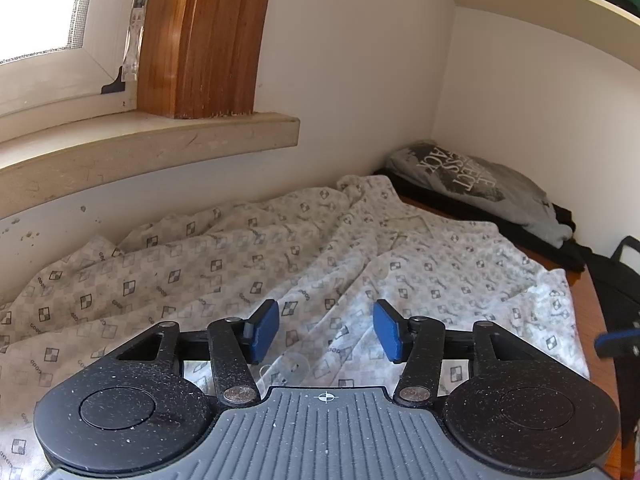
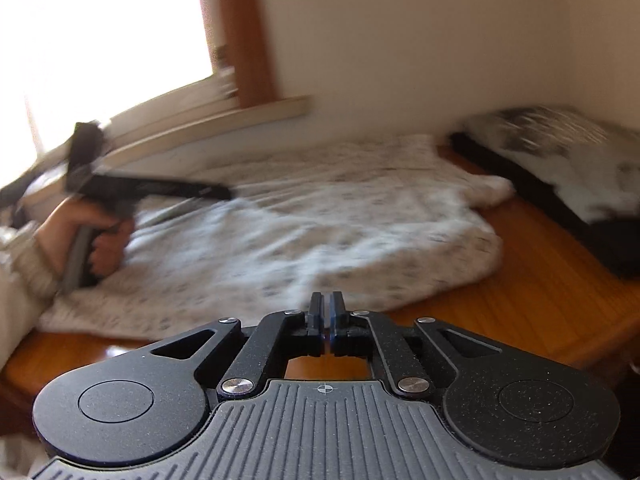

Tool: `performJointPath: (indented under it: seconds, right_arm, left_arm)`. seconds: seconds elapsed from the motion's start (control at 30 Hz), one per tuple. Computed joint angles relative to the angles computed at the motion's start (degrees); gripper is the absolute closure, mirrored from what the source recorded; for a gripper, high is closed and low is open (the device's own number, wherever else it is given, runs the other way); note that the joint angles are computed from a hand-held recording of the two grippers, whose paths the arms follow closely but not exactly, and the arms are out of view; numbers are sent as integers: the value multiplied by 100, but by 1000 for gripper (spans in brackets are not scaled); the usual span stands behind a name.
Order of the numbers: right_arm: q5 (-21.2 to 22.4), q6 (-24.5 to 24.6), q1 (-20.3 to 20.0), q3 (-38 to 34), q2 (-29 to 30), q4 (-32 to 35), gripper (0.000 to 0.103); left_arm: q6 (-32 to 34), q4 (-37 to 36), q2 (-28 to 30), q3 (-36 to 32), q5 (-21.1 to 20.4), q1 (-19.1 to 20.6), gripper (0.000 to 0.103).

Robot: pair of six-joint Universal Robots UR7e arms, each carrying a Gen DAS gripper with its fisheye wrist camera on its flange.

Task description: Fold clothes

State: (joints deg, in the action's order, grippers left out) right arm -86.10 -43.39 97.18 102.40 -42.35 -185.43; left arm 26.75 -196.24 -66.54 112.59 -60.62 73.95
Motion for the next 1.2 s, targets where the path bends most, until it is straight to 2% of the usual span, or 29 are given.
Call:
performJointPath:
  seconds: [0.07, 0.13, 0.2, 0.27, 0.33, 0.43, 0.47, 0.57, 0.6, 0.63, 0.67, 0.7, 0.73, 0.8, 0.87, 1.0, 1.07, 1.1, 1.2]
  right_arm:
    - [-55, 194, -54, -130, 85, -97, 89]
    - [-92, 319, -98, -244, 163, -103, 74]
    - [-57, 411, -145, -323, 218, -87, 71]
    - [47, 469, -196, -370, 251, -50, 70]
    - [141, 452, -212, -374, 263, -21, 63]
    - [280, 455, -232, -388, 283, 36, 62]
    - [326, 465, -237, -395, 288, 60, 62]
    - [423, 485, -242, -424, 347, 3, 62]
    - [425, 514, -236, -461, 377, -2, 63]
    - [417, 551, -227, -496, 408, -44, 76]
    - [454, 547, -230, -518, 420, -42, 91]
    - [493, 542, -234, -539, 431, -42, 101]
    - [583, 535, -252, -516, 435, -157, 101]
    - [830, 560, -308, -425, 418, -470, 101]
    - [960, 648, -339, -395, 387, -602, 102]
    - [881, 661, -362, -417, 330, -382, 101]
    - [721, 616, -351, -408, 327, -299, 98]
    - [636, 620, -342, -403, 332, -282, 97]
    - [412, 599, -307, -391, 350, -240, 86]
  left_arm:
    - [33, -29, 1, 10, 18, -7, 44]
    - [258, -144, 2, 65, 242, -79, 43]
    - [501, -252, -23, 123, 688, -201, 44]
    - [430, -26, -193, 169, 819, -236, 48]
    - [44, 639, -458, 155, 483, -136, 53]
    - [-224, 1467, -620, 42, -28, -6, 57]
    - [-231, 1631, -625, 9, -76, -3, 57]
    - [51, 1615, -435, -33, 377, -185, 56]
    - [66, 1657, -398, -77, 406, -204, 56]
    - [59, 1730, -382, -118, 381, -207, 61]
    - [43, 1807, -396, -142, 276, -192, 78]
    - [106, 1739, -391, -131, 235, -195, 90]
    - [226, 1570, -373, -91, 255, -212, 101]
    - [368, 1286, -385, -33, 107, -191, 102]
    - [235, 1373, -459, -68, -194, -101, 102]
    - [31, 1228, -366, -164, 100, -85, 99]
    - [-176, 1330, -396, -208, 23, -28, 85]
    - [-249, 1462, -428, -232, -125, 18, 81]
    - [-201, 1815, -424, -280, -199, 35, 64]
